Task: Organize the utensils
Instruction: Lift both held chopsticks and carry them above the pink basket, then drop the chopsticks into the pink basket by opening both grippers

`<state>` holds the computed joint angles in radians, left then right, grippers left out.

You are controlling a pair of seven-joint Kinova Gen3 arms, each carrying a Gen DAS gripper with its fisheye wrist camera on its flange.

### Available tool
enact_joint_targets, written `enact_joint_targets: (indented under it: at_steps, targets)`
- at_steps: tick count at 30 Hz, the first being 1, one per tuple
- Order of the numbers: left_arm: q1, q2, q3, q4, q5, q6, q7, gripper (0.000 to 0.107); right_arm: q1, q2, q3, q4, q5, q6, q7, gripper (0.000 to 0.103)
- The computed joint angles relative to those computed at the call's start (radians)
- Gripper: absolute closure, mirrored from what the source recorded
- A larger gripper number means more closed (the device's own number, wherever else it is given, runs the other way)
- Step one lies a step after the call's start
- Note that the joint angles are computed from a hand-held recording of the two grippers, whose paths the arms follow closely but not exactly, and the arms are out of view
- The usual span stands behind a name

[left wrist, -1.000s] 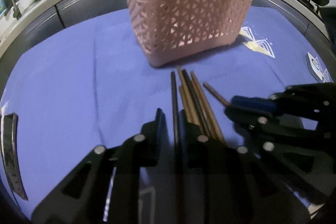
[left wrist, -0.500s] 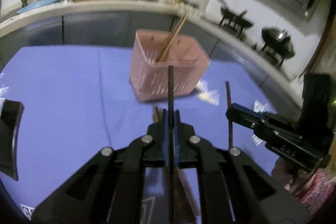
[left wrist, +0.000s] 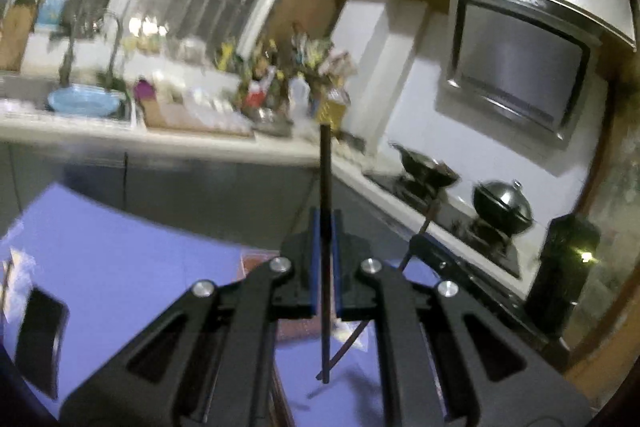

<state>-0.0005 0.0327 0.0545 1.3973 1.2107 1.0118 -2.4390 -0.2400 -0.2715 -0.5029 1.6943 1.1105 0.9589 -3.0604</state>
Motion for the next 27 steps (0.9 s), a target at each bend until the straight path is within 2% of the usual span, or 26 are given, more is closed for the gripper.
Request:
enact_joint_targets:
  at_steps: [2,7,10,11,15,17,19,21,23,25,27]
  targets:
    - [0.02,0.021,0.019,-0.045,-0.028,-0.064,0.032,0.103,0.02,0.038,-0.004,-0.038,0.066,0.012,-0.007,0.098]
    - [0.084,0.082,0.078,-0.128,-0.144,-0.241,0.089,0.103,-0.004,0.11,0.082,-0.08,0.142,-0.023,-0.007,0.098]
    - [0.134,0.133,0.094,-0.166,-0.253,-0.3,0.147,0.103,-0.023,0.141,0.15,-0.079,0.13,-0.068,-0.001,0.098]
    - [0.133,0.148,0.121,-0.167,-0.289,-0.329,0.157,0.103,-0.03,0.149,0.17,-0.073,0.124,-0.081,-0.005,0.098]
    - [0.164,0.194,0.151,-0.171,-0.419,-0.373,0.203,0.103,-0.042,0.158,0.252,-0.027,0.053,-0.168,-0.02,0.098]
    - [0.218,0.22,0.105,-0.204,-0.501,-0.333,0.26,0.103,-0.024,0.153,0.277,-0.002,-0.022,-0.237,0.009,0.098]
    - [0.258,0.26,0.076,-0.25,-0.582,-0.252,0.337,0.102,-0.028,0.148,0.3,0.008,-0.098,-0.268,0.049,0.097]
    - [0.253,0.299,0.107,-0.297,-0.663,-0.171,0.407,0.1,-0.027,0.144,0.317,0.008,-0.18,-0.285,0.088,0.096]
    - [0.241,0.321,0.13,-0.339,-0.72,-0.093,0.465,0.096,-0.002,0.139,0.286,-0.002,-0.214,-0.262,0.099,0.093]
    - [0.202,0.309,0.158,-0.329,-0.712,-0.067,0.471,0.094,0.009,0.118,0.258,0.001,-0.201,-0.251,0.069,0.089]
    - [0.145,0.266,0.186,-0.269,-0.651,-0.088,0.426,0.093,0.017,0.091,0.221,0.005,-0.173,-0.235,0.04,0.081]
